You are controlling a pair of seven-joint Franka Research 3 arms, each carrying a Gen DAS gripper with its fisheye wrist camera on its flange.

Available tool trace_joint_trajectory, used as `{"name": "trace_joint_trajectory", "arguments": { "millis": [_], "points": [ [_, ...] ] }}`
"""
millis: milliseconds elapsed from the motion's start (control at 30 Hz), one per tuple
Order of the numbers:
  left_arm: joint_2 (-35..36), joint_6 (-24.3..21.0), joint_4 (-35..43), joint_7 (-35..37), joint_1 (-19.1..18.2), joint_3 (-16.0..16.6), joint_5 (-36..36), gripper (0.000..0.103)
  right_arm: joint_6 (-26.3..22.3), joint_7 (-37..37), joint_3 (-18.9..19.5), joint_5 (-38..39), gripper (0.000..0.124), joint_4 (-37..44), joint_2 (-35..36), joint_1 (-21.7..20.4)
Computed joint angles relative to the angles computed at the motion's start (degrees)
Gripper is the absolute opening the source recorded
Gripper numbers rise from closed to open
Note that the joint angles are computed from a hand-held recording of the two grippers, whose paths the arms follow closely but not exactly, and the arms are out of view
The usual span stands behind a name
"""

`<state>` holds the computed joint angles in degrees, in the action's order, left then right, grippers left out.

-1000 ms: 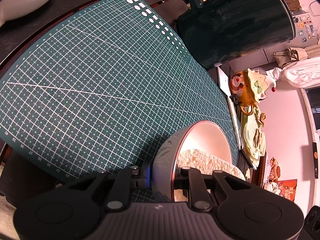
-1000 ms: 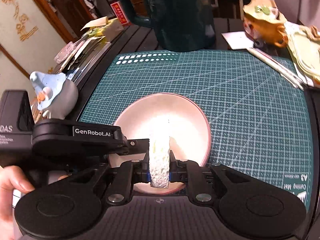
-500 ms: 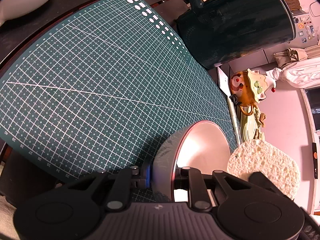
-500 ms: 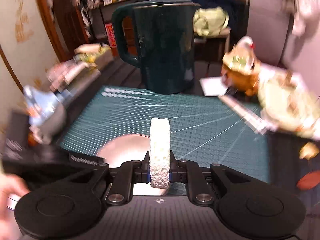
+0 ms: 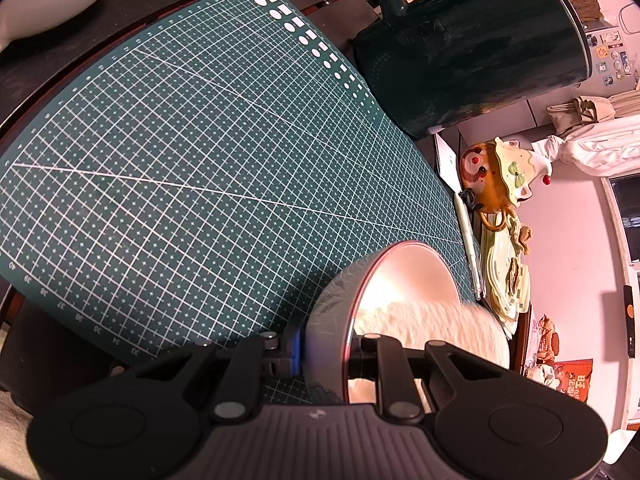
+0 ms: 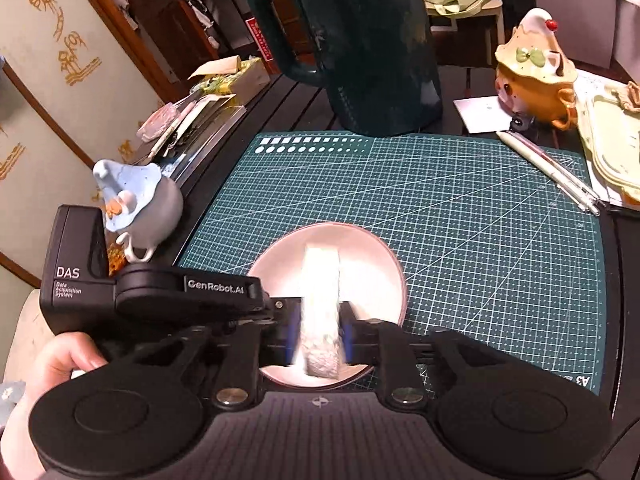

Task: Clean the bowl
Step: 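Hold the bowl with the left tool while the right tool wipes the sponge around the rim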

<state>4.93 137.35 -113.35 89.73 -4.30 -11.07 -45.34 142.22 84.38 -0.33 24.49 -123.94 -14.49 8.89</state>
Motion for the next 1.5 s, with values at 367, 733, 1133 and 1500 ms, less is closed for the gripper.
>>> {"name": "trace_joint_trajectory", "arguments": {
  "millis": [367, 733, 1133, 1500],
  "points": [
    [-0.53, -0.11, -0.05, -0.89, -0.30, -0.10, 0.29, 0.018, 4.87, 4.95, 0.76, -2.21, 0.027, -2.01, -0.10, -0.82],
    [-1.04, 0.04, -0.38, -1.47, -0.80, 0.05, 0.36, 0.018, 8.18, 2.26, -2.65, 10.28, 0.012, -2.80, -0.51, 2.10],
    [-0.84, 0.77, -1.74, 0.91, -0.31, 0.27, -1.12, 0.018, 12.19, 14.05, 7.55, -22.77, 0.011, -4.72, -0.99, -5.18],
    [-1.03, 0.91, -2.11, 1.16, -0.33, 0.26, -1.36, 0.018, 17.28, 14.63, 2.22, -24.13, 0.012, -6.04, -5.35, -1.35]
  ]
}}
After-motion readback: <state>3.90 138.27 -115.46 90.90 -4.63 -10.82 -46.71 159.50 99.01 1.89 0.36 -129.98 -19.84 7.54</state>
